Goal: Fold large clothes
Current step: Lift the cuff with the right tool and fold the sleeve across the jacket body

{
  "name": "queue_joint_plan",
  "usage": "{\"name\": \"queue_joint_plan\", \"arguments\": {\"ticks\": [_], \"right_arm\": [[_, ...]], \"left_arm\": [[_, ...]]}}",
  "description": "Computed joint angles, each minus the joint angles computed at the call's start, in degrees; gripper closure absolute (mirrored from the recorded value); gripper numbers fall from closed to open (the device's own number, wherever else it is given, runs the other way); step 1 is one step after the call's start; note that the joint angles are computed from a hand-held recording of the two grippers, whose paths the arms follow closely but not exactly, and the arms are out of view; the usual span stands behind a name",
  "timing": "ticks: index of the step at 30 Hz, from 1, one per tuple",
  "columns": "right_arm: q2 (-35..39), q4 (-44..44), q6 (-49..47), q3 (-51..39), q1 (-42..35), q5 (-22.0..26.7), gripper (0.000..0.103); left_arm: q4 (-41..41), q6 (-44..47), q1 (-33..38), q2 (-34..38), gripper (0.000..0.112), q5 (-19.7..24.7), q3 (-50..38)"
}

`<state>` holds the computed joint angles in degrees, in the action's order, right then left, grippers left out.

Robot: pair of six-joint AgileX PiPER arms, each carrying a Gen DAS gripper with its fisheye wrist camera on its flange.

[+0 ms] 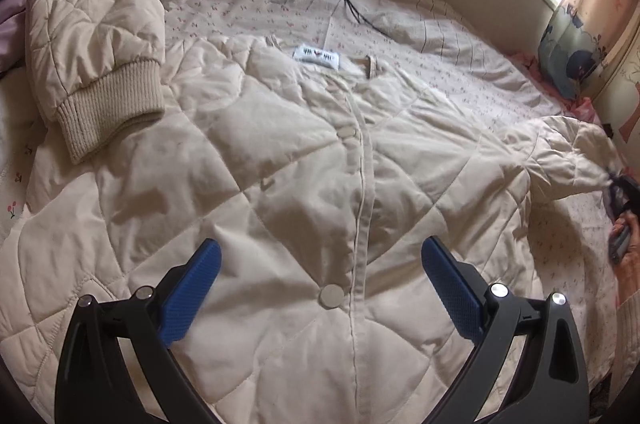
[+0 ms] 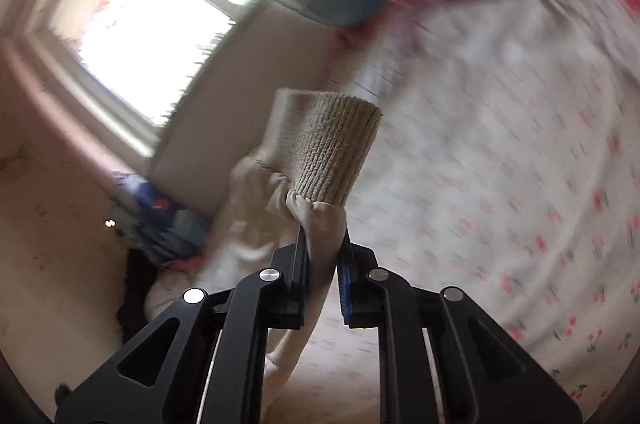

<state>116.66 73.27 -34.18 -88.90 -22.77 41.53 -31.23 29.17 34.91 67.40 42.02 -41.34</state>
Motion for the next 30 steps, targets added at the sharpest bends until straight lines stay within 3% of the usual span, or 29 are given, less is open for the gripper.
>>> {"name": "queue_joint_plan", "arguments": {"ticks": [2, 4, 6, 8, 10, 11, 15, 23, 30], "right_arm": [[6.7, 0.1, 4.3, 1.0, -1.3, 3.1, 0.085], [8.1, 6.1, -0.5, 2.5, -2.7, 5.2, 0.084], [9.2, 8.6, -4.3, 1.2, -2.9, 8.0, 0.058], [9.9, 7.3, -3.3, -2.0, -3.0, 10.1, 0.050], [7.9, 7.9, -4.0, -1.0, -2.7, 8.9, 0.069], [6.1, 10.3, -6.1, 0.9, -2.9, 7.8, 0.092], [-1.5, 12.9, -8.1, 4.6, 0.2, 3.5, 0.094], [-11.4, 17.0, -8.1, 7.1, 4.6, 0.9, 0.095], [-17.6, 13.2, -3.2, 0.0, 14.1, -1.3, 0.095]], "left_arm": [[-0.5, 0.8, 0.9, 0.6, 0.016, 1.2, -0.3], [-1.0, 2.9, 2.4, 0.1, 0.016, 2.1, -0.2], [-0.6, 3.9, 3.5, -0.6, 0.016, 2.5, -0.3], [-1.4, 5.4, 5.6, -0.5, 0.016, 3.5, -0.6], [-2.8, 6.7, 7.9, -0.1, 0.016, 5.2, -1.2], [-3.3, 7.2, 9.0, -0.2, 0.016, 5.8, -1.5], [-4.4, 10.0, 12.6, -1.6, 0.016, 7.6, -1.9], [0.2, 10.9, 15.1, -2.8, 0.016, 7.8, -2.4], [1.0, 15.3, 17.6, -5.7, 0.016, 5.9, -2.0]]}}
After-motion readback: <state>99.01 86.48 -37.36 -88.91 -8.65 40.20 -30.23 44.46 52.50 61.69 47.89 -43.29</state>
